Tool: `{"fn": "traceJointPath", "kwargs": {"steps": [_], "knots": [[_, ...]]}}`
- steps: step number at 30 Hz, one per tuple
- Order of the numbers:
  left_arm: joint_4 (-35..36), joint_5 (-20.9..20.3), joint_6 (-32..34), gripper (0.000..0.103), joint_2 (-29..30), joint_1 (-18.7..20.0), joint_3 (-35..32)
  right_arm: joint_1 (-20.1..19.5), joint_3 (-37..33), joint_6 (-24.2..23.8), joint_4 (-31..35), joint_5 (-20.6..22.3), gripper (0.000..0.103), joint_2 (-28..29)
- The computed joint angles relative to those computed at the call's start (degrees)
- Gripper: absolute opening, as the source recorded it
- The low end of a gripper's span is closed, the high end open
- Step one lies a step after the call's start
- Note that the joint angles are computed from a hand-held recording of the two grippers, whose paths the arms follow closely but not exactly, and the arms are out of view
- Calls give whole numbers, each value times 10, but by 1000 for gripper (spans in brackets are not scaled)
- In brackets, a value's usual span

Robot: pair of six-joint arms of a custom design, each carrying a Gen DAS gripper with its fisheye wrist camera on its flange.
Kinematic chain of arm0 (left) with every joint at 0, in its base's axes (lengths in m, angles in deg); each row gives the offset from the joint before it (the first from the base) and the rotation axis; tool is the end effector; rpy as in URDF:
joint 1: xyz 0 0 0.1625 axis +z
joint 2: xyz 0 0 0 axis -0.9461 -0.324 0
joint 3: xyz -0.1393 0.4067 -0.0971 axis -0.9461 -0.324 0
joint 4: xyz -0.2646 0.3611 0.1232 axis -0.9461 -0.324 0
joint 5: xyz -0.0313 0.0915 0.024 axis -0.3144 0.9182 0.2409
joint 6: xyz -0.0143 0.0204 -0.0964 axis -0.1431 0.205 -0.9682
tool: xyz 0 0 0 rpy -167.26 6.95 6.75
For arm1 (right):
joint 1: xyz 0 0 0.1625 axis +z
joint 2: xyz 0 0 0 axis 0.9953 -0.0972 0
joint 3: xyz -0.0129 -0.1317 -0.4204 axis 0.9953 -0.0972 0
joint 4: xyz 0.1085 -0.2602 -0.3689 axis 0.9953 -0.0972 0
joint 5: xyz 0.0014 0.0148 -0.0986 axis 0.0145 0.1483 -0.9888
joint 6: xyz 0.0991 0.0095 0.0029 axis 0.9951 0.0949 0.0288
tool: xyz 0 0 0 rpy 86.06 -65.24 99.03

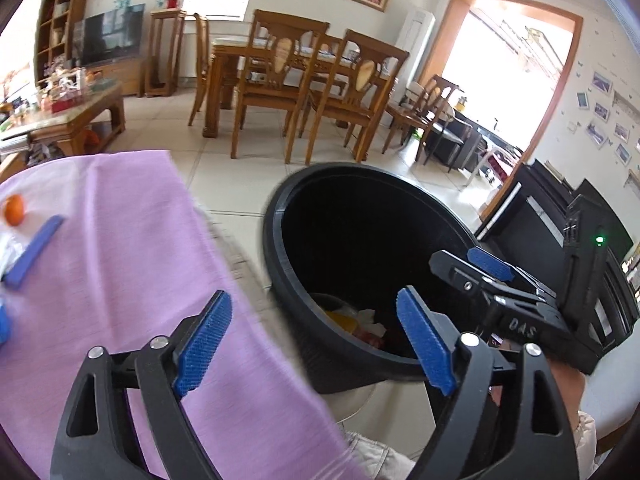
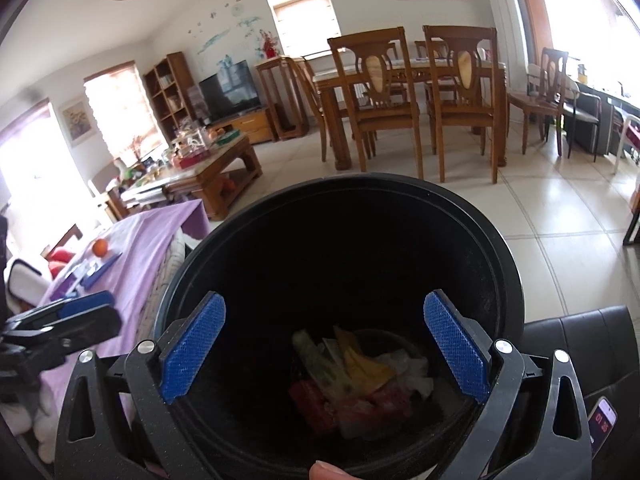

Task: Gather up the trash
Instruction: 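Grasp the green gum pack with the left tool while the right tool grasps the purple spray bottle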

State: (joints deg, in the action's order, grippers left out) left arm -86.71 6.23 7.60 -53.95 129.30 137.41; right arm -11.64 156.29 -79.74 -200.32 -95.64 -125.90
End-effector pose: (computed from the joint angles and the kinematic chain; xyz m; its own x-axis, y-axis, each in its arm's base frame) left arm -0.2019 -0.6122 -0.0218 -0.6261 0.7338 -0.2637 0.7797 0.5879 -0.2154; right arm -0.0225 -0.4252 0.1363 -0.8048 0.3834 0.4532 -0.2367 0.4929 -0.8373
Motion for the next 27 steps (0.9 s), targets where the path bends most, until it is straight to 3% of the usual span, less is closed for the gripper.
{"fn": "traceJointPath", "kwargs": {"steps": [6, 12, 20, 22, 25, 27], "knots": [[-19, -2, 0, 85, -48, 23, 29, 42, -15, 15, 33, -26, 98, 1], [-45, 13, 24, 85, -93, 62, 45, 115, -60, 8, 61, -55, 98, 40], [-52, 38, 22, 83, -119, 142, -18, 193, -143, 23, 162, -56, 98, 93], [-26, 52, 32, 57, -113, 155, -47, 206, -166, 41, 196, -43, 93, 103], [40, 76, 48, 46, -94, 167, -97, 227, -205, 56, 246, -35, 93, 119], [66, 94, 77, 43, -82, 167, -118, 241, -239, 70, 288, -36, 93, 135]]}}
